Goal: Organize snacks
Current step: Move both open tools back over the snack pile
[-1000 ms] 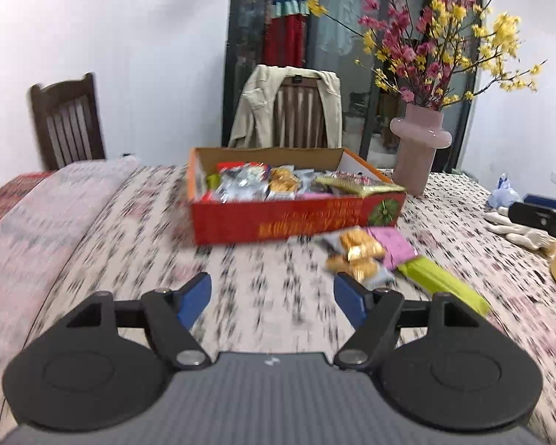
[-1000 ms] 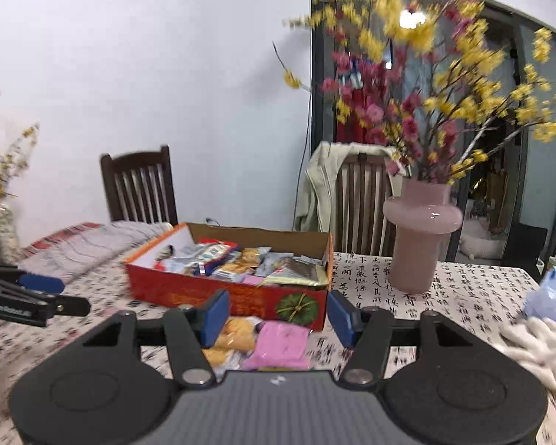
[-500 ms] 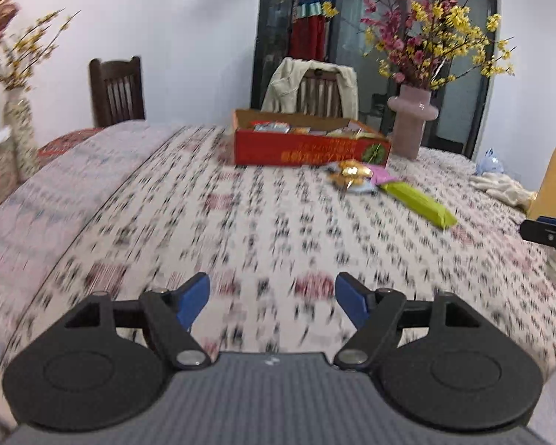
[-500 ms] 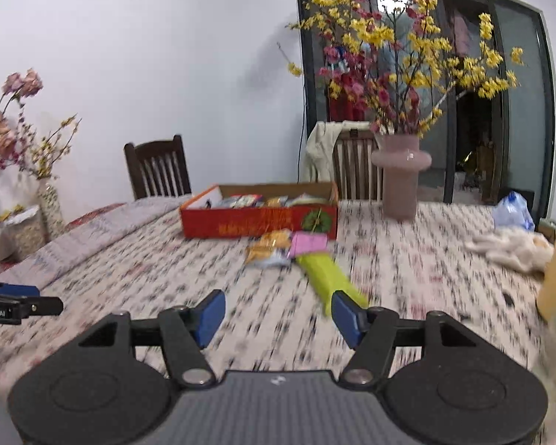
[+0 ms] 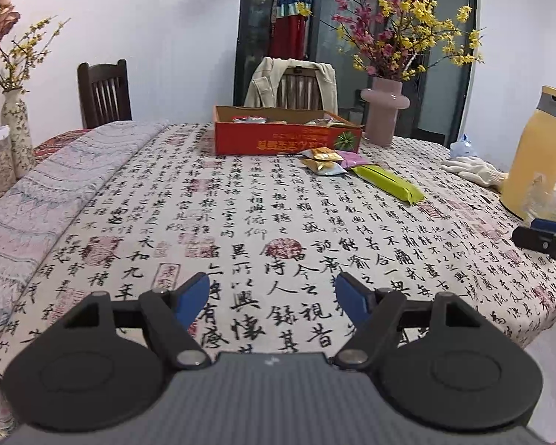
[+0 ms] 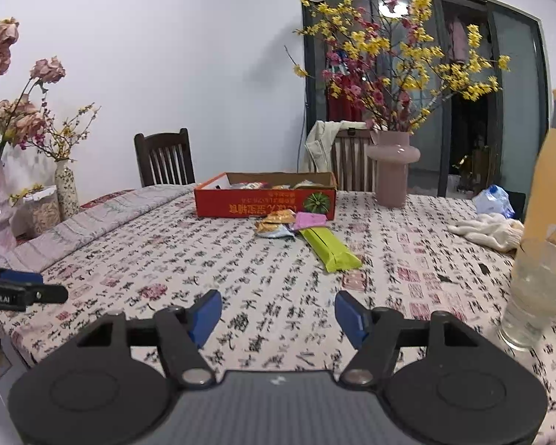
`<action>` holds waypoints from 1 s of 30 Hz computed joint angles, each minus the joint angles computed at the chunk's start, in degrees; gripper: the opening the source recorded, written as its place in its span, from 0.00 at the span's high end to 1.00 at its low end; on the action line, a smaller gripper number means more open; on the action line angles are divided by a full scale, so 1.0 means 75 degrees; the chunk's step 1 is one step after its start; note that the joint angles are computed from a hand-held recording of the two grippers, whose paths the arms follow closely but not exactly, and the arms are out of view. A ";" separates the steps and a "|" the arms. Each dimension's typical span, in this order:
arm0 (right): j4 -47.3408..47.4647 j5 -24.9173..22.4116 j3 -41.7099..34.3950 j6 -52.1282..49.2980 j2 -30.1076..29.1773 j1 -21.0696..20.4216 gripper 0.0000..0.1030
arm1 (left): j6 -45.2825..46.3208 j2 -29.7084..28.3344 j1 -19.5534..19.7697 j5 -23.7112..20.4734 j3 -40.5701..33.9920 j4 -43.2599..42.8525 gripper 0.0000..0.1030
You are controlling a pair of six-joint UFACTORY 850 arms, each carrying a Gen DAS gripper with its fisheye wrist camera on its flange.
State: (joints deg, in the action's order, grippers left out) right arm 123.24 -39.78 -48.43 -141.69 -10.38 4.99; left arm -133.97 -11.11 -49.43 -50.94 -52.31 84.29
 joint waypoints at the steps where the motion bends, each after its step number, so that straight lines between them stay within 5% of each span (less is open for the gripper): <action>1: 0.0005 0.0028 0.0007 0.0012 -0.0021 -0.0013 0.35 | 0.0017 -0.0037 0.0022 0.0057 -0.0032 0.0006 0.25; 12: -0.0031 0.0761 -0.1043 0.0337 -0.1078 0.0195 0.35 | 0.0538 -0.0776 0.1022 0.1351 -0.0964 0.0501 0.25; 19: -0.0642 0.1195 -0.2498 0.0821 -0.2054 0.0468 0.35 | 0.1444 -0.2015 0.2286 0.2991 -0.3056 0.0608 0.17; 27: -0.1901 0.1624 -0.4885 0.2042 -0.3498 0.0668 0.35 | 0.6396 -0.4547 0.3425 0.4152 -0.6576 -0.2343 0.15; 30: -0.3256 0.1668 -0.5982 0.3531 -0.4191 0.0682 0.35 | 0.8795 -0.5274 0.3654 0.4006 -0.7567 -0.4015 0.14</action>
